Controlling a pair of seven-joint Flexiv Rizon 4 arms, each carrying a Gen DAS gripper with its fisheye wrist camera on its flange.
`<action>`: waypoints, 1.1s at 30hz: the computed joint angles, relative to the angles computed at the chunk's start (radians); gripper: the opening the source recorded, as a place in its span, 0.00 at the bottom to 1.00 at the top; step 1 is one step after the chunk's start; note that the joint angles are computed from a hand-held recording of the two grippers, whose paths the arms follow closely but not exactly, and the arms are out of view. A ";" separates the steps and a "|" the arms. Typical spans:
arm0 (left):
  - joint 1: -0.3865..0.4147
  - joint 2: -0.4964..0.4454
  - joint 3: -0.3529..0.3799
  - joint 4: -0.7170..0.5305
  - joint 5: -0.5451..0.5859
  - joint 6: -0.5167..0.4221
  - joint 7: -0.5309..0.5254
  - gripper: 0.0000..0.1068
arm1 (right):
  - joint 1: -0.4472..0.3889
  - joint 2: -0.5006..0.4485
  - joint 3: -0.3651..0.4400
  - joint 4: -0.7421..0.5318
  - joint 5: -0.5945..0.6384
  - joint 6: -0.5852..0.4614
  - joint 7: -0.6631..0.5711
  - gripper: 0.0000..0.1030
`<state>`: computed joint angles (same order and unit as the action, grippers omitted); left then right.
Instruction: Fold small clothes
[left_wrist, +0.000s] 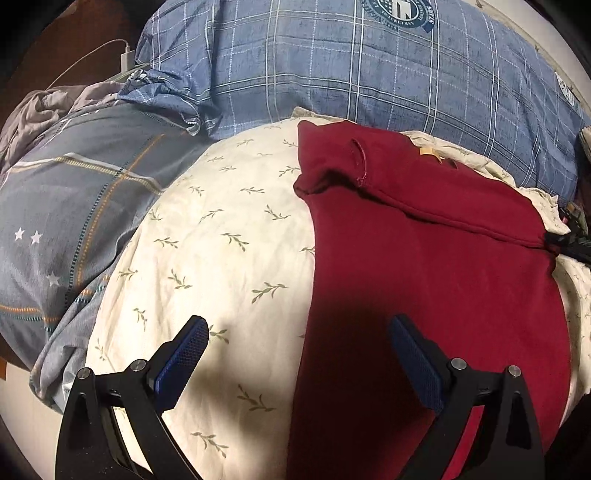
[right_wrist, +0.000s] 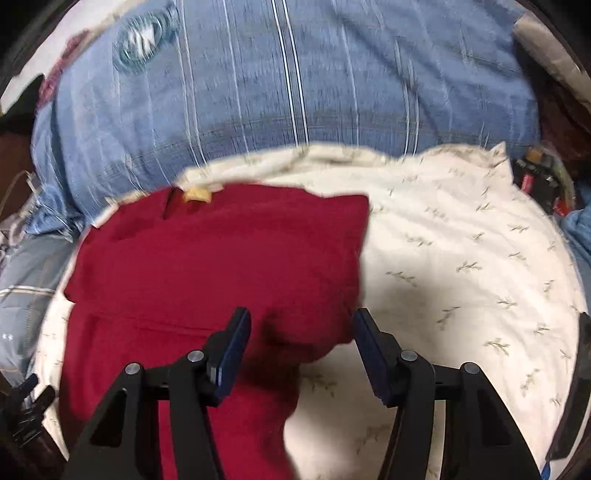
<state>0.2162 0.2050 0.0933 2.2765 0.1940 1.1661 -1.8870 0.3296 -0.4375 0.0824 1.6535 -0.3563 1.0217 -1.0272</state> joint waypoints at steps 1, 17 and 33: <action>0.000 0.006 0.002 0.005 0.000 0.000 -0.001 0.92 | -0.002 -0.007 0.002 -0.005 0.007 -0.008 -0.003 0.56; -0.044 0.208 0.060 0.155 -0.187 -0.130 0.214 0.92 | -0.200 0.390 0.197 0.234 0.739 -0.274 -0.590 0.57; -0.041 0.304 0.043 0.193 -0.200 -0.353 0.286 0.90 | -0.088 0.451 0.090 0.339 0.851 -0.476 -0.668 0.53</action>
